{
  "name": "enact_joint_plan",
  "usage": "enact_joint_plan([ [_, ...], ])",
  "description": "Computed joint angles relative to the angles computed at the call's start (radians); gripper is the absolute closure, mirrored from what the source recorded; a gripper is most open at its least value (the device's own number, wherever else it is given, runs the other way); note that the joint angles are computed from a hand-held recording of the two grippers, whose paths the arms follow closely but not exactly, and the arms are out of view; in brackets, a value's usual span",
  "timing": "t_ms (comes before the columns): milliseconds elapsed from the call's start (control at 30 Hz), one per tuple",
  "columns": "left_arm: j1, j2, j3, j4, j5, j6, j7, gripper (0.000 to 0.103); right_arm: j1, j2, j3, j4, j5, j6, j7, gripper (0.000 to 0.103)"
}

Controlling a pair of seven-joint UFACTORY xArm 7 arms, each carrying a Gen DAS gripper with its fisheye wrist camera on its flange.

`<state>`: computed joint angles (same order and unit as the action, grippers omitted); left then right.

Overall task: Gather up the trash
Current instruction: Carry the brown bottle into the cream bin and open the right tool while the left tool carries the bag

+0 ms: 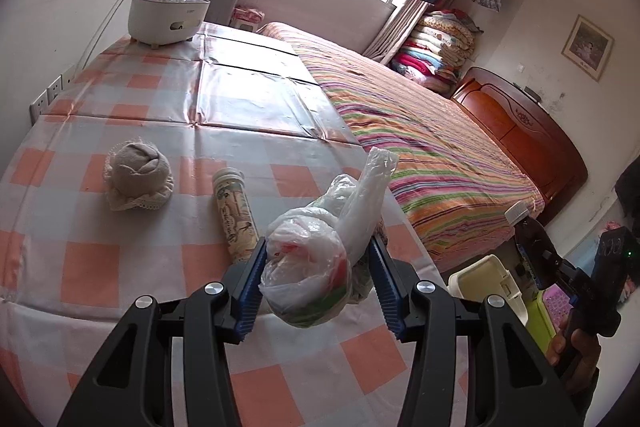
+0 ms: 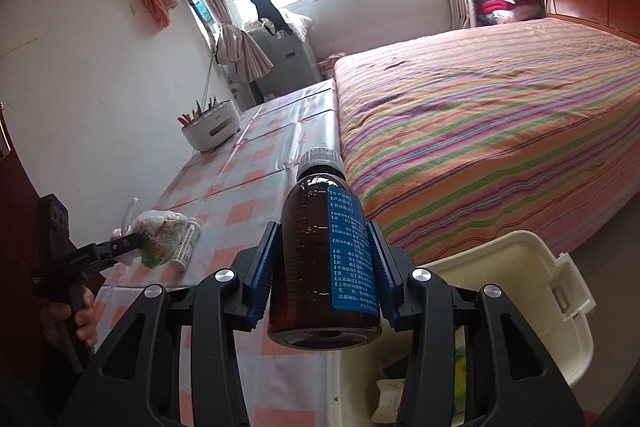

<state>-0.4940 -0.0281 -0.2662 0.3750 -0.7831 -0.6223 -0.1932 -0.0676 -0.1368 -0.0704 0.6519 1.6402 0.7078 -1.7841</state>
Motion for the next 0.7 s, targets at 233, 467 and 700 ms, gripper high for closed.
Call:
enact_joint_plan([
  [233,-0.029,0.05,0.0,0.065,-0.013,0.017,0.057,0.055,-0.059,0.056,-0.036,0.007,0.012,-0.023,-0.024,0.061],
  [467,-0.063,0.095,0.014,0.118,-0.007,0.025,0.088,0.055,-0.081,0.076,-0.026,-0.002,0.029,-0.068,-0.032,0.061],
  [700,-0.092,0.123,0.029,0.147,-0.014,0.041,0.119,0.055,-0.082,0.056,-0.02,-0.008,0.046,-0.1,-0.017,0.059],
])
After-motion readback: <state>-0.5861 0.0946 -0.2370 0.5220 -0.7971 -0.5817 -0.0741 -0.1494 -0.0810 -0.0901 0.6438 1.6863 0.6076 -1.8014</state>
